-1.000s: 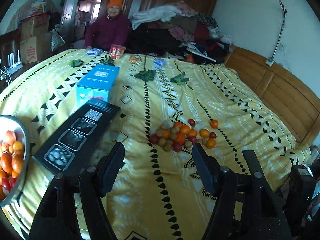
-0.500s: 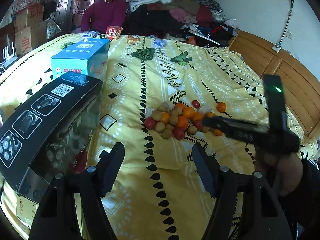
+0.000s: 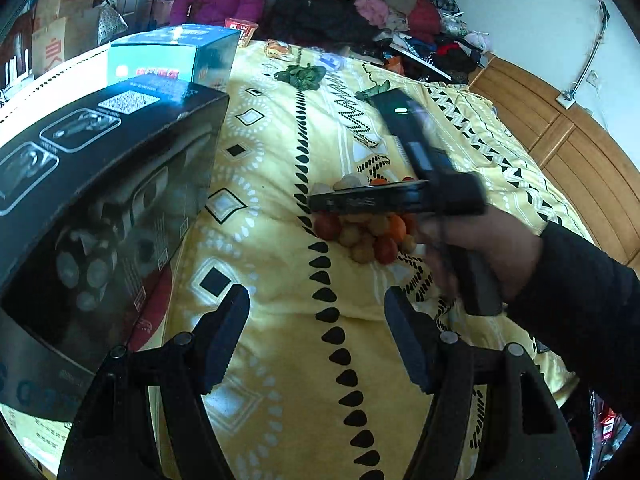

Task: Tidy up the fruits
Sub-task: 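Return both tools from the bowl to the fruit pile, then close the left tool on a red tomato while the right tool grasps a stemmed orange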

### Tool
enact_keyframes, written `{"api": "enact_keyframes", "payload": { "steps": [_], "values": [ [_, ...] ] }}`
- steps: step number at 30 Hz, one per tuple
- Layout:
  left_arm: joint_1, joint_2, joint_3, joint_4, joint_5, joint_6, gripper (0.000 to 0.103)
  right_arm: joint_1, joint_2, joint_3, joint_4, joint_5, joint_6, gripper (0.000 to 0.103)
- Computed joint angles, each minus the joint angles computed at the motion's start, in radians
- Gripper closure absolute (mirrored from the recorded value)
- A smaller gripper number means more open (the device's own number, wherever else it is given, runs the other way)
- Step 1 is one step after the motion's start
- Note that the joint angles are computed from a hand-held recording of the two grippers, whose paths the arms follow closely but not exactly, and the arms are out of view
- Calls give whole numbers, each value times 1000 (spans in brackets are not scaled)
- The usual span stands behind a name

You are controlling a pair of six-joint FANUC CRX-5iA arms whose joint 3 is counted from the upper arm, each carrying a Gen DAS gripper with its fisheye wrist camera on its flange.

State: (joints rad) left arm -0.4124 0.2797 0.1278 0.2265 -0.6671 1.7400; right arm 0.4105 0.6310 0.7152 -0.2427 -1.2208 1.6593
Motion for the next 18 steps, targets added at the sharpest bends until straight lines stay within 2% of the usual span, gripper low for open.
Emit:
{"api": "enact_keyframes", "payload": {
  "steps": [3,7,11,14,18],
  "values": [
    [-5,-2,-18,39,14,-23,32,-11,-137,-159,-20,39,46,65],
    [-21,-3,-18,58,19,-43,32,-7,-294,-347,12,19,40,65],
    [-40,9,13,27,-4,-29,32,-46,-526,-581,-34,115,-7,64],
    [-48,42,54,12,-30,-13,32,-50,-655,-718,-7,185,-116,60],
    [-53,105,129,-14,-73,18,33,-60,-707,-787,-17,226,-220,59]
  ]
}}
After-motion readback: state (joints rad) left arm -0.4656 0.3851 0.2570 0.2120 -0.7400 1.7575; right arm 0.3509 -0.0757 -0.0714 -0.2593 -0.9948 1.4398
